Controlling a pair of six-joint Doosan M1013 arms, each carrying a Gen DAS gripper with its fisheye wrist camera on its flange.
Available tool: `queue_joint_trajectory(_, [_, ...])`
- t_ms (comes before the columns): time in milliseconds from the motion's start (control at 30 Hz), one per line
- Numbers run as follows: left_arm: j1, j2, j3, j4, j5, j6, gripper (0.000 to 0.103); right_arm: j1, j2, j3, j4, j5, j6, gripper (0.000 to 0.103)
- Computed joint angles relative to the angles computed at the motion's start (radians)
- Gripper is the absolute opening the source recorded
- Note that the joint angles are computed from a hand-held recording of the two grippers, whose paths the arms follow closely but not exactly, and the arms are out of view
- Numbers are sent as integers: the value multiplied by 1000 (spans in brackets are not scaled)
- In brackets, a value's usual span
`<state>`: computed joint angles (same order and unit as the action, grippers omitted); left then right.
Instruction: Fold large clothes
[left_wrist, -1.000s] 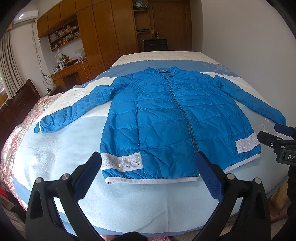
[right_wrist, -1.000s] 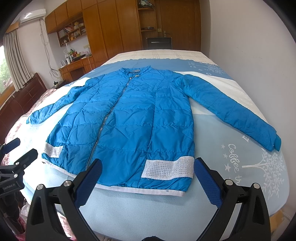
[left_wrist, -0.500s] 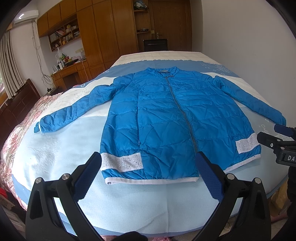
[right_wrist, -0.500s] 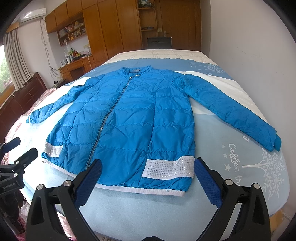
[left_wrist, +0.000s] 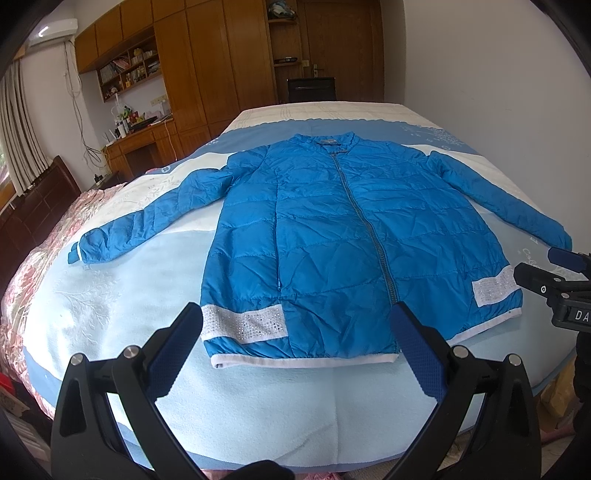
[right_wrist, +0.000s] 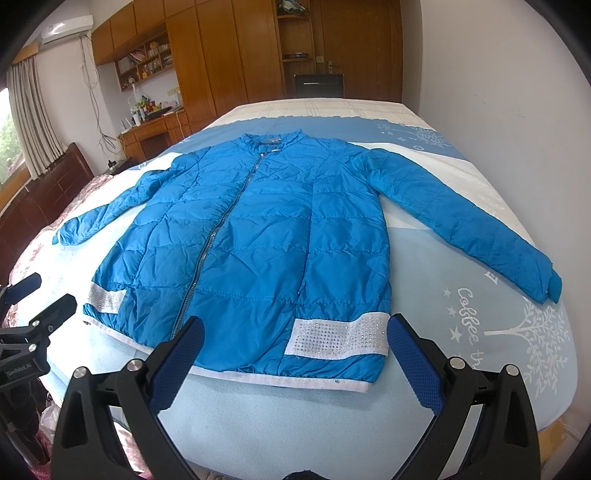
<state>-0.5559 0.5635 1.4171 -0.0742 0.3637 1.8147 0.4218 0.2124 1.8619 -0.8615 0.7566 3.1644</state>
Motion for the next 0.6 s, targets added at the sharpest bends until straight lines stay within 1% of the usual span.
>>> queue_joint_trajectory(600, [1,4,-3,-1,-2,1,100,0,-3,2,0,1,-1,99])
